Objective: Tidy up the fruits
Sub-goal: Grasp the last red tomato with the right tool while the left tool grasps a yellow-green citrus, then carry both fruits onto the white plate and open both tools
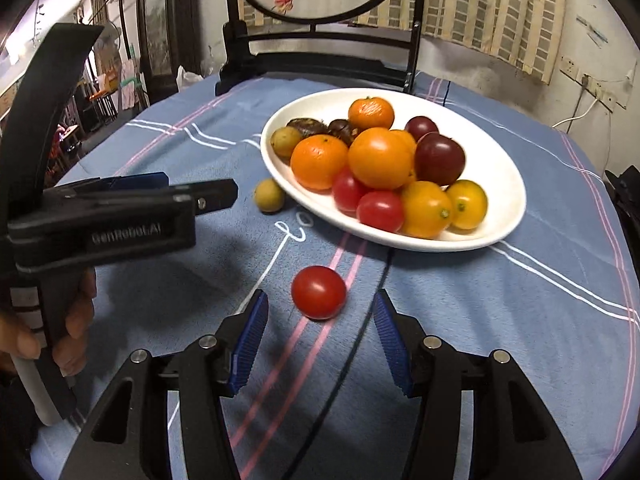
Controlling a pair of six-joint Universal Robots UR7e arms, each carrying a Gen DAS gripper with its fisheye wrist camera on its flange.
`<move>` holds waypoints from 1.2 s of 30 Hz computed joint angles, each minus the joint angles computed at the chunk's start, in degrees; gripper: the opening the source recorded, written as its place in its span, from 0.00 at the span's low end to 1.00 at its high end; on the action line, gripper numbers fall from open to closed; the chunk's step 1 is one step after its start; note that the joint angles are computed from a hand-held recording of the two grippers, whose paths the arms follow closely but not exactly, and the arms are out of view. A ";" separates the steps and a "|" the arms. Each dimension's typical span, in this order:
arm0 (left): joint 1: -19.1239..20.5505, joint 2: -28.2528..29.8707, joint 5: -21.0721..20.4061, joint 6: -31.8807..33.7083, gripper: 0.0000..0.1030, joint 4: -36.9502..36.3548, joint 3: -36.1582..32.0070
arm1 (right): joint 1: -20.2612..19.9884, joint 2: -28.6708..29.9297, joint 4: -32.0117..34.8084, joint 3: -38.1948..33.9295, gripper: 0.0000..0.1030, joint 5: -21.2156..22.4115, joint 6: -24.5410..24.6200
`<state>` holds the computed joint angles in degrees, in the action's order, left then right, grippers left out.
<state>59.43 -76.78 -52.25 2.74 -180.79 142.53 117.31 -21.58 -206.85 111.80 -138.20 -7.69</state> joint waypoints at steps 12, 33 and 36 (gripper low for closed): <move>0.17 1.00 -1.89 2.15 0.81 -1.45 0.19 | -0.25 -0.48 -2.21 2.01 0.30 1.63 0.00; -1.77 10.56 0.91 8.93 0.25 -0.59 -4.64 | -1.26 -6.37 -14.02 12.70 0.30 9.14 1.72; -2.71 8.41 1.10 7.15 0.25 2.66 -3.77 | -1.52 -6.29 -14.21 12.55 0.30 8.46 2.29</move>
